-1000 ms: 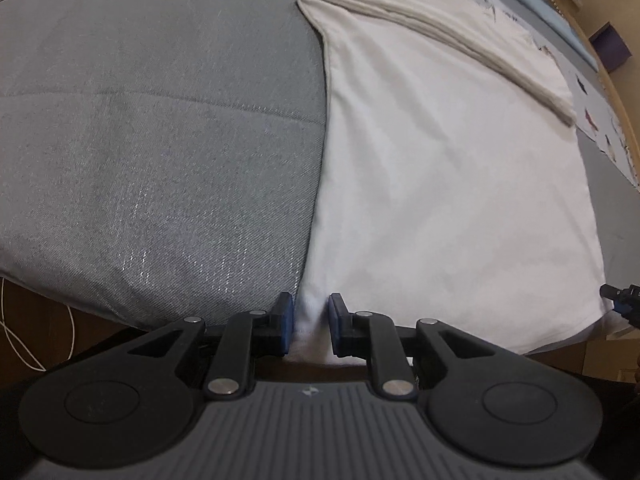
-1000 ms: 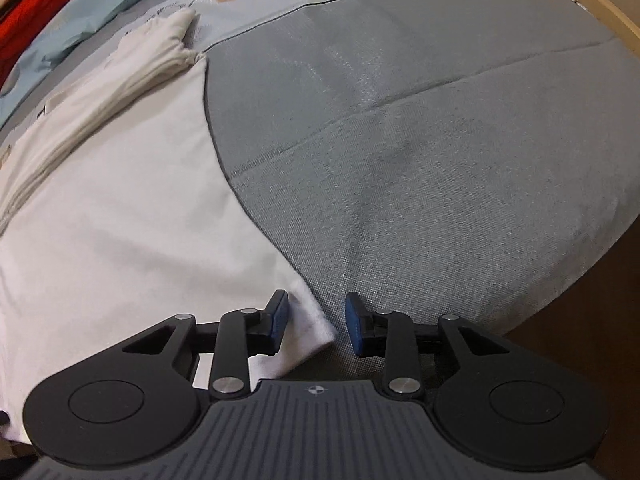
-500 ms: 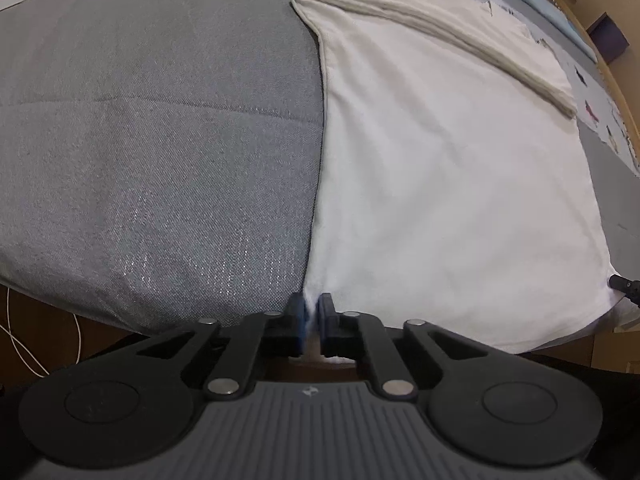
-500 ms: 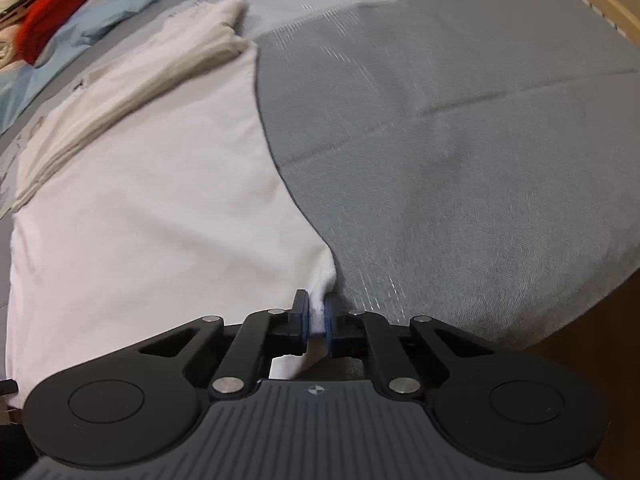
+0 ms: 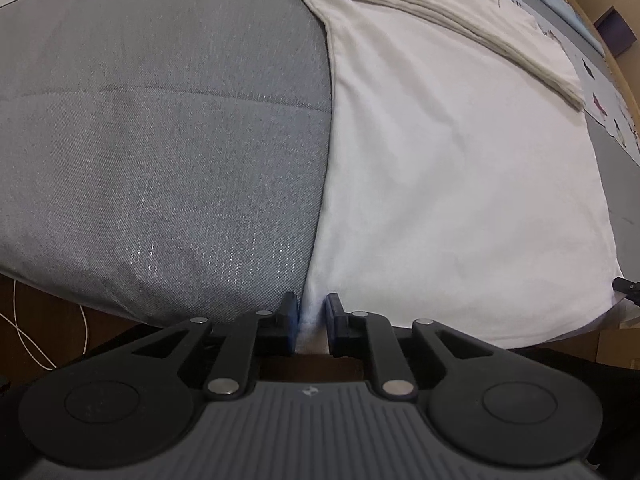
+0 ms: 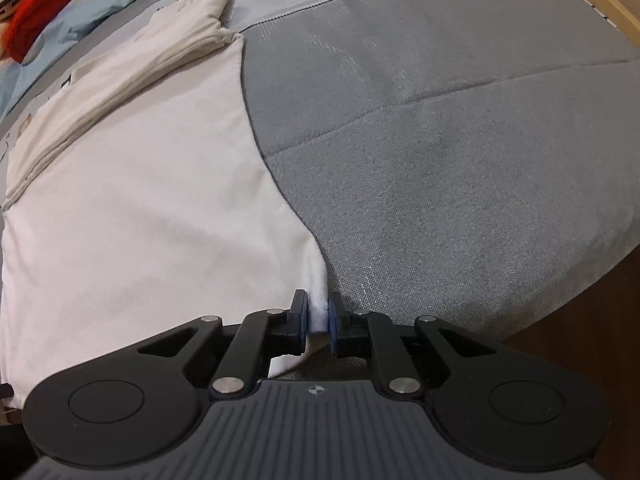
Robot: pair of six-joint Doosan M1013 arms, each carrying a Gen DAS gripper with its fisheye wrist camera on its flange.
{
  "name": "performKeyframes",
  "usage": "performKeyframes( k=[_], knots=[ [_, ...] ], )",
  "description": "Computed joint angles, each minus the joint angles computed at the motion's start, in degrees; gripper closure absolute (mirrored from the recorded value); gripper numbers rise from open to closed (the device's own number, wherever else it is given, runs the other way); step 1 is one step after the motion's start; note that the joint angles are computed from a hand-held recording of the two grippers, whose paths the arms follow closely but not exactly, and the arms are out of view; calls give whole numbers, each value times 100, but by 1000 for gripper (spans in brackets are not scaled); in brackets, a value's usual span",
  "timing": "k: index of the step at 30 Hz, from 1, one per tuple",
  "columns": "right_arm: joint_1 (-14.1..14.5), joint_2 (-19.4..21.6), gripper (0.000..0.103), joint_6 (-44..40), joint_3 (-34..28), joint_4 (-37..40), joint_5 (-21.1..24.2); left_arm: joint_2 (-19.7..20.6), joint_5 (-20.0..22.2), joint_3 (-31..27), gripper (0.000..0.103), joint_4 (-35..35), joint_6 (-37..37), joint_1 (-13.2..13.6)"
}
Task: Fold small clothes
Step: 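Grasp the hem with the left tool while the right tool grasps the hem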
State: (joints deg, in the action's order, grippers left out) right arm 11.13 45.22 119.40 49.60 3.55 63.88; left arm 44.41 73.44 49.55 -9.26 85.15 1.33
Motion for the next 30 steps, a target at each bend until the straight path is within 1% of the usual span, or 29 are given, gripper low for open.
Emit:
performKeyframes(
  k=[6,7,8,9,12,14,19,22,25,27,29,30],
  knots=[
    [39,26,90,-62,-11,-64,-4,29,-10,-31,88,81,67,-39],
    [47,24,90,-83,-11,-84,-4,24,-31,-22,89,95,51,-58],
    [50,16,91,-88,0,-91,-14,0,-57,2,92,105,57,-65],
    [53,2,94,-64,19,-100,-39,-33,-123,53,95,113,71,-69],
    [41,-94,95,-33,146,-44,-270,-120,-292,179,97,127,133,-81],
    [32,-207,96,-35,299,15,-562,-206,-411,249,97,92,263,-79],
    [36,-565,96,-294,673,146,-1434,-555,-961,497,98,-432,580,37],
    [-10,-848,97,-461,989,575,-2068,-822,-1299,713,98,-762,855,106],
    [-37,-1147,97,-697,1312,860,-2634,-1132,-1580,917,98,-873,1116,140],
    [-57,-1358,97,-903,1537,1040,-2937,-1364,-1732,1091,98,-993,1374,189],
    [-115,-1563,97,-1109,1736,1306,-3147,-1567,-1779,1205,99,-1049,1456,227],
    [-162,-1718,97,-1186,1899,1606,-3280,-1671,-1788,1256,99,-1140,1481,267]
  ],
)
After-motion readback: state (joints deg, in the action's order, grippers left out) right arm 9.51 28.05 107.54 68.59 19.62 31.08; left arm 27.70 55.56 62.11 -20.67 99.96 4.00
